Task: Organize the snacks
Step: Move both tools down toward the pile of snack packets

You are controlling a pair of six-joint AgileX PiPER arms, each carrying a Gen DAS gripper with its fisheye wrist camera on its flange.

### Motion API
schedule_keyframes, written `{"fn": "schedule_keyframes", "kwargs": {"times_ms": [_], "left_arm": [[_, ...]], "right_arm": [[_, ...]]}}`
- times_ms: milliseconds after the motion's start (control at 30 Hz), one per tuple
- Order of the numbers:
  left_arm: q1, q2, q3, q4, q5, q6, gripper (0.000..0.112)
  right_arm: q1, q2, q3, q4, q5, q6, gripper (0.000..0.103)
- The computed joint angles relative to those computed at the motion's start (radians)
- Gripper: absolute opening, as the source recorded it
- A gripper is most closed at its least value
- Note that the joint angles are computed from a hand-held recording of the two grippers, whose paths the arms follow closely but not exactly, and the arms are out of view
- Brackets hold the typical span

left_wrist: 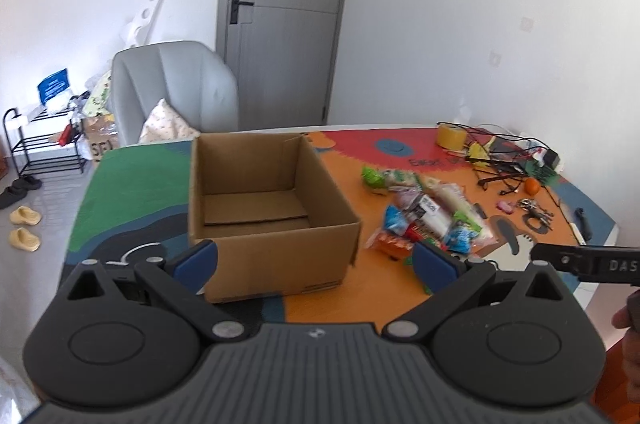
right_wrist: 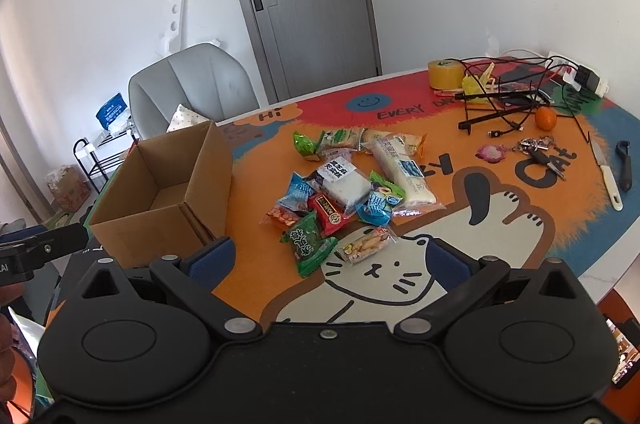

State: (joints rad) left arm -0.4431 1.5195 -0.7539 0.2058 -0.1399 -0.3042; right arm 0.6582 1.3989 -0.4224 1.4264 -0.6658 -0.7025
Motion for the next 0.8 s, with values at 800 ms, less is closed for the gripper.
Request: {"fn": "schedule_keyframes", "kwargs": {"times_ms": [800], "left_arm": [[-0.156,0.301,-0.201,-0.352,-0.038,0.264,0.102]], "right_arm": [[-0.211,0.197,0.117,-0.52,-0.101,0.521,0.103]]}}
